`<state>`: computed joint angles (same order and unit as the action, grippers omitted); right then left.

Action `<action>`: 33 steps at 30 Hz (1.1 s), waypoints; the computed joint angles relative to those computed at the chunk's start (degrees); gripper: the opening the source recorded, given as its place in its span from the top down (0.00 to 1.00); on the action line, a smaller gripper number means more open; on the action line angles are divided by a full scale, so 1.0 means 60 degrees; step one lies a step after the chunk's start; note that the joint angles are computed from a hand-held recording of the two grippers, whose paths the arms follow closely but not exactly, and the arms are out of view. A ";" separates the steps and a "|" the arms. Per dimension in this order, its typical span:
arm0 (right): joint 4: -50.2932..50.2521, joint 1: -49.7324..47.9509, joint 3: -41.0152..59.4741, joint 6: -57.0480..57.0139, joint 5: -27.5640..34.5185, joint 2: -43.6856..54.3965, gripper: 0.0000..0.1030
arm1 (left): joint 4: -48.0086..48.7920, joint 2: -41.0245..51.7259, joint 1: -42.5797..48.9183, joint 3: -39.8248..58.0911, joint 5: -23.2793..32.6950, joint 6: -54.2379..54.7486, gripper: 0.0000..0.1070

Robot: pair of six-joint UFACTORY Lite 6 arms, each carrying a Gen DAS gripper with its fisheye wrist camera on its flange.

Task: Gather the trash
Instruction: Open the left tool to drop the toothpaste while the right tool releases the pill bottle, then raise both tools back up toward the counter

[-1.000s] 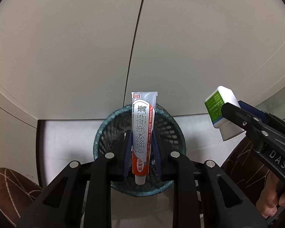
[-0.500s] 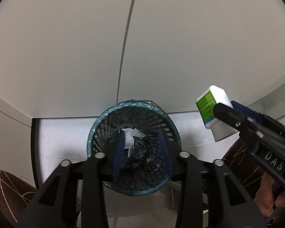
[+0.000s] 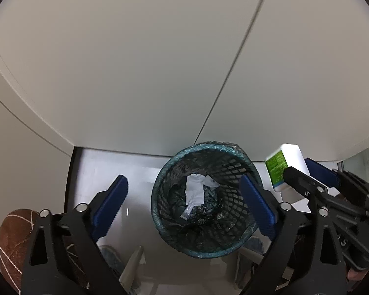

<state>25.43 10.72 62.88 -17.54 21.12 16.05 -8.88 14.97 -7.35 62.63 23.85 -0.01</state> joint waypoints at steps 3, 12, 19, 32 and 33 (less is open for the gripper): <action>-0.0026 0.0150 -0.0219 0.0107 -0.0240 -0.0154 0.50 | 0.0121 0.0274 0.0027 0.0210 0.0118 -0.0151 0.13; -0.0829 0.0292 -0.0578 0.1285 -0.0811 -0.0308 0.23 | 0.0401 0.0290 0.0093 0.0202 0.0165 -0.0536 0.09; -0.1399 -0.0204 -0.0840 0.1747 -0.0816 -0.0765 0.09 | 0.0332 0.0474 0.0120 0.0298 0.0198 -0.0542 0.09; -0.3220 -0.0546 -0.1056 0.3506 -0.0420 -0.1734 0.08 | 0.0105 -0.0182 -0.0090 0.0012 0.0247 0.0013 0.09; -0.3509 -0.0549 -0.1061 0.3777 -0.0265 -0.1881 0.08 | 0.0058 -0.0384 -0.0088 -0.0023 0.0316 0.0121 0.09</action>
<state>4.38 7.42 56.51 5.12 19.53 4.76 -8.54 12.67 -7.87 62.49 25.75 0.72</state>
